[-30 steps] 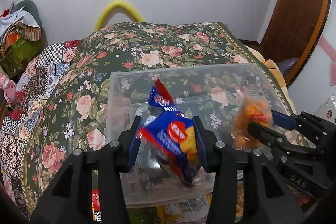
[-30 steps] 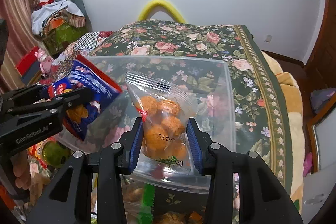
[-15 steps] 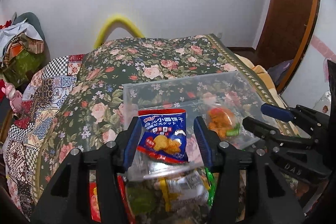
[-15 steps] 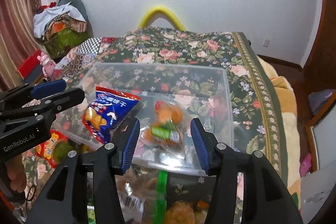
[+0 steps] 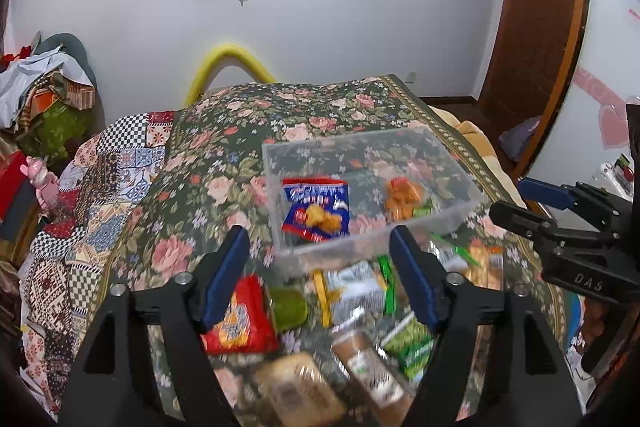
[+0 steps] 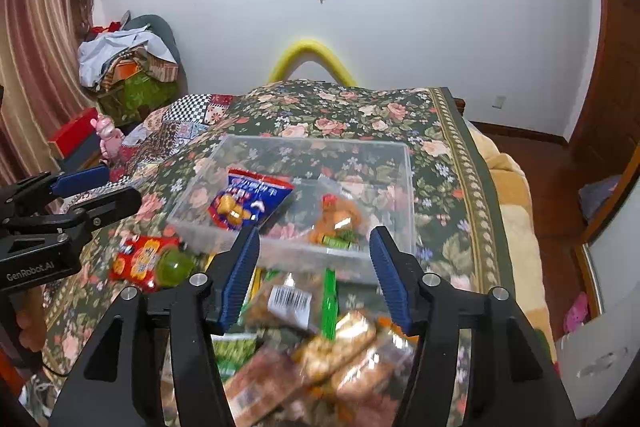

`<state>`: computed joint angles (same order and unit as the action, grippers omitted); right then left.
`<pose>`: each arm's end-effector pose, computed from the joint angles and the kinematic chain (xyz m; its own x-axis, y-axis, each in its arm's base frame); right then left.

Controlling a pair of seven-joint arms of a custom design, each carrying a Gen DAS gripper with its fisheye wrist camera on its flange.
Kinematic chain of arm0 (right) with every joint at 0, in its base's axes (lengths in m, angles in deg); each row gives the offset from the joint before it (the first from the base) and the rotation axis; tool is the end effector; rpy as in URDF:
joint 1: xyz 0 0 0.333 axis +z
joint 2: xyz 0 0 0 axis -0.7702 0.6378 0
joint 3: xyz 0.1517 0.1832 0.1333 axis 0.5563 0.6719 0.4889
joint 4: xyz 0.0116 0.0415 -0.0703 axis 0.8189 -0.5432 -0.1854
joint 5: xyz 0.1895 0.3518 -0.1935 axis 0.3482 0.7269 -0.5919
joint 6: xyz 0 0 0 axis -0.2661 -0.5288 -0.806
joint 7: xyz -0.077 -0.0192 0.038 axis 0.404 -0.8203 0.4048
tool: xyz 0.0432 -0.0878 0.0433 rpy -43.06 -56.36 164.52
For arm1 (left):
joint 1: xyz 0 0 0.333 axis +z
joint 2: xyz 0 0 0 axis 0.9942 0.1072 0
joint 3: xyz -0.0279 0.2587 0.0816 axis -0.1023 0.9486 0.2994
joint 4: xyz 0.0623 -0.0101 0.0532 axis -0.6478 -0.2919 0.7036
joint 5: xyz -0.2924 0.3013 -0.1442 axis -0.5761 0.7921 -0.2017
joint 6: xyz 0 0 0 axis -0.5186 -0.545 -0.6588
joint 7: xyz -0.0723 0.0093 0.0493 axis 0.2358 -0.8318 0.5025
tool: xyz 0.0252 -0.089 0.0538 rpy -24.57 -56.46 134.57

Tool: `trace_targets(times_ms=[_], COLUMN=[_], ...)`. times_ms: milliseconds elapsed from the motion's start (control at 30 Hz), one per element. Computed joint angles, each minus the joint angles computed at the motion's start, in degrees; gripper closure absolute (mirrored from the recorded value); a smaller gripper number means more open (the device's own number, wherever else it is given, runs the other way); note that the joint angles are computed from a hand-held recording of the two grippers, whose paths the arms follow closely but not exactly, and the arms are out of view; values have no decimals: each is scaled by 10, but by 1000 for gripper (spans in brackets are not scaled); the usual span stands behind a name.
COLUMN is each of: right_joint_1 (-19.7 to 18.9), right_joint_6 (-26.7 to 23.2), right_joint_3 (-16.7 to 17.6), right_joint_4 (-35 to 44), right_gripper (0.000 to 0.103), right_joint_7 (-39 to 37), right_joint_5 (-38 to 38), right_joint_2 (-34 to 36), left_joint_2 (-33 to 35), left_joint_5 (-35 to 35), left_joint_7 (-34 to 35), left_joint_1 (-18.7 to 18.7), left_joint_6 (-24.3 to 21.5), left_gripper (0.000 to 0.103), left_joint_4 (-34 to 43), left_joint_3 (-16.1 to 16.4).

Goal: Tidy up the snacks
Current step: 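Open both tools to release the bags into the box, then grasp the wrapped cracker block with left tool while right tool grasps cracker roll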

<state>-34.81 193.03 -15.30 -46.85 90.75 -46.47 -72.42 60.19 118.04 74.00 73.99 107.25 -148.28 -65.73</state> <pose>0.5946 0.1218 0.5905 0.5193 -0.8525 -0.0605 -0.5621 -0.2874 -0.7755 0.5281 -0.2904 0.6335 0.1198 -0.9921 0.0365 -0.6535 -0.1065 -0.7494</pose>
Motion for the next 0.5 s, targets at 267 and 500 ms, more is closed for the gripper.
trace_targets(times_ms=[267, 500], right_joint_1=[8, 14], right_joint_6=[-4, -26], right_joint_3=[-4, -3], right_joint_4=[-83, -134], right_gripper=[43, 42], right_joint_7=[34, 80], right_joint_5=[-28, -74], right_joint_2=[-62, -85], left_joint_2=[-79, -113], left_joint_5=[-42, -70], left_joint_7=[-3, 1], left_joint_1=[0, 6], left_joint_6=[-7, -15], left_gripper=[20, 19], left_joint_4=[-92, -146], left_joint_3=[-10, -22])
